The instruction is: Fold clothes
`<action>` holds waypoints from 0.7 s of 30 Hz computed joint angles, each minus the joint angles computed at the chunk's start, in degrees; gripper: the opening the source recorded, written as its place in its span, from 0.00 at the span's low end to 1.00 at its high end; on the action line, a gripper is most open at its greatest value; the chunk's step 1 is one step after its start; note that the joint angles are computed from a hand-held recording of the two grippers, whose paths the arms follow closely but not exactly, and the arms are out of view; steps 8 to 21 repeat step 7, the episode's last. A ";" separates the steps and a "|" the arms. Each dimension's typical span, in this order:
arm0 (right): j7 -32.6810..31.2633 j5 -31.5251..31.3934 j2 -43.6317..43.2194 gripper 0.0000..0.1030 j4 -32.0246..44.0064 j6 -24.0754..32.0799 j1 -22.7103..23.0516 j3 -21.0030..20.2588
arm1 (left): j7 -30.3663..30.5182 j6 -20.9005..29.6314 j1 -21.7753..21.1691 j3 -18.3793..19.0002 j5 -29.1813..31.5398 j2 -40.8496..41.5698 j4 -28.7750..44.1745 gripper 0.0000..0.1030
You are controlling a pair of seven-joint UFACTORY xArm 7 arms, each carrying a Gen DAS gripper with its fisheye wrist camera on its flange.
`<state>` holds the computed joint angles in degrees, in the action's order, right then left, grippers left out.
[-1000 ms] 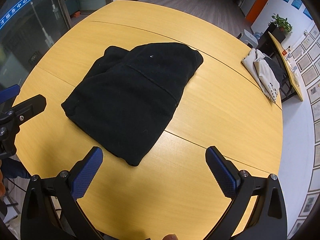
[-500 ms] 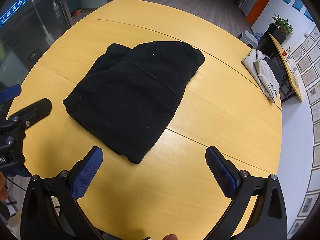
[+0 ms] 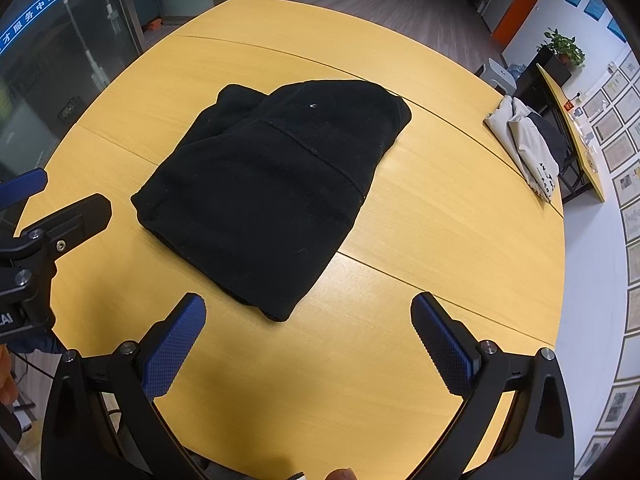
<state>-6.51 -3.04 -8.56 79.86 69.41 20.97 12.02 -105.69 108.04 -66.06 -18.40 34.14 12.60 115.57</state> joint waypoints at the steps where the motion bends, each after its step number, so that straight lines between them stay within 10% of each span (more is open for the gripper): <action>1: 0.03 0.03 -0.09 1.00 -0.06 0.04 0.02 -0.01 | -0.18 1.03 -0.42 -0.04 0.44 0.50 0.79 1.00; 21: 0.21 0.14 -0.52 1.00 -0.36 0.26 0.12 0.08 | -0.52 1.68 -0.61 0.19 -0.49 0.62 1.14 1.00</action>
